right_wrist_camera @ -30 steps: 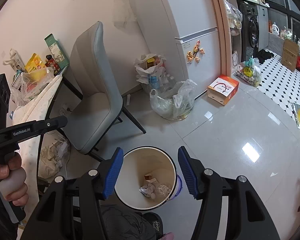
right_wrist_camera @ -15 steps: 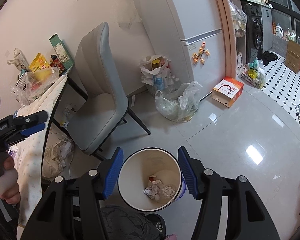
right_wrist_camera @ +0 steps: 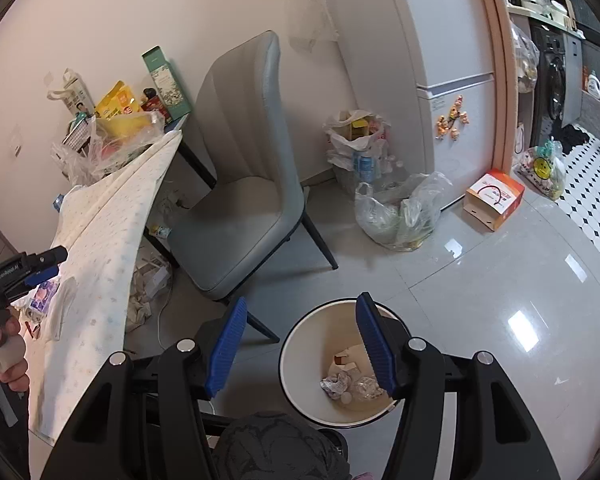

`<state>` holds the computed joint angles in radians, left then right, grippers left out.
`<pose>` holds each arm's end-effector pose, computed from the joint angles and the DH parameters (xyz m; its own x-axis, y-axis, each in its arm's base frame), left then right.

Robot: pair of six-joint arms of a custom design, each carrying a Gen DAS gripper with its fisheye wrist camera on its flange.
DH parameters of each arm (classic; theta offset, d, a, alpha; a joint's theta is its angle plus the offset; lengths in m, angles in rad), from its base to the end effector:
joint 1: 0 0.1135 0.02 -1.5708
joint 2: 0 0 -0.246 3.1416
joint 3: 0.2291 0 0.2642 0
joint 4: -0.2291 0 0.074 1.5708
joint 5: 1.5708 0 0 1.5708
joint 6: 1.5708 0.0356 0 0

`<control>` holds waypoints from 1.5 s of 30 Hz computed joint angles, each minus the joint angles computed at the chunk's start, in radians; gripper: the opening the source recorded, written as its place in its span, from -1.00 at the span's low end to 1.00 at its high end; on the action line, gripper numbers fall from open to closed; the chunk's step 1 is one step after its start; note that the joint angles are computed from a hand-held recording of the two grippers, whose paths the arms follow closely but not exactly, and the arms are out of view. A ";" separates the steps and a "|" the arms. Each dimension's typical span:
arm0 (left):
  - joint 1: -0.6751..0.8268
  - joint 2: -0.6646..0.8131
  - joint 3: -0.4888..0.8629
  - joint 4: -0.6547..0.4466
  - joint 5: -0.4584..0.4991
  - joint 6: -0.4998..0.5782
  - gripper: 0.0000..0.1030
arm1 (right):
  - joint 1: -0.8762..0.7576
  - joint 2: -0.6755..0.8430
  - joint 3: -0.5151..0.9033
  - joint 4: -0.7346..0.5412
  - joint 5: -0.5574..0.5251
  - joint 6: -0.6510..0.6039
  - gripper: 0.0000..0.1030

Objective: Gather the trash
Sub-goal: 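Lower the left gripper onto the white folded napkin and close, then carry the napkin over the white bin and open the left gripper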

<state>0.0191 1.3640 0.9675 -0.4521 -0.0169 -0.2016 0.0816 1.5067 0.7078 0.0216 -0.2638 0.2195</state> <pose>0.3024 0.0064 0.2280 -0.7290 -0.2142 -0.6502 -0.1799 0.9764 -0.1199 0.3022 0.0340 0.1405 -0.7397 0.1504 -0.6559 -0.1054 0.9368 0.3337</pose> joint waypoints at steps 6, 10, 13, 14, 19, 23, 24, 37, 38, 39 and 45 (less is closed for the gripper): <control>0.081 0.000 -0.066 -0.006 -0.039 0.028 0.31 | 0.059 0.005 0.014 -0.008 0.022 0.013 0.09; 0.085 0.031 -0.061 -0.017 -0.103 0.034 -0.70 | 0.068 -0.003 0.012 -0.011 0.027 0.015 0.09; 0.094 0.038 -0.029 -0.050 -0.072 0.032 -0.93 | 0.062 -0.008 0.012 -0.016 0.027 0.011 0.09; 0.088 0.031 -0.028 -0.045 -0.078 0.030 -0.93 | 0.059 -0.008 0.014 -0.018 0.027 0.009 0.09; -0.005 0.002 0.007 -0.041 -0.077 0.003 -0.93 | 0.034 -0.017 0.011 -0.020 0.018 0.005 0.09; -0.098 0.034 0.053 -0.036 -0.055 -0.015 -0.93 | 0.014 -0.034 -0.001 -0.023 0.017 0.002 0.09; -0.123 0.050 0.069 -0.033 -0.049 -0.022 -0.93 | 0.006 -0.040 -0.003 -0.026 0.016 0.000 0.09; -0.347 0.267 0.259 -0.004 -0.017 -0.058 -0.93 | -0.143 -0.097 -0.030 -0.065 -0.026 -0.046 0.09; -0.360 0.284 0.275 -0.004 -0.014 -0.061 -0.92 | -0.156 -0.101 -0.034 -0.066 -0.029 -0.050 0.09; -0.370 0.299 0.287 -0.004 -0.010 -0.063 -0.92 | -0.172 -0.104 -0.037 -0.067 -0.034 -0.054 0.09; -0.418 0.391 0.366 -0.010 0.043 -0.072 -0.92 | -0.224 -0.110 -0.050 -0.071 -0.043 -0.067 0.09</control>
<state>-0.3986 1.7547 1.3338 -0.4625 0.0261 -0.2737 -0.1425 1.3965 0.6577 -0.0497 -0.3067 0.1523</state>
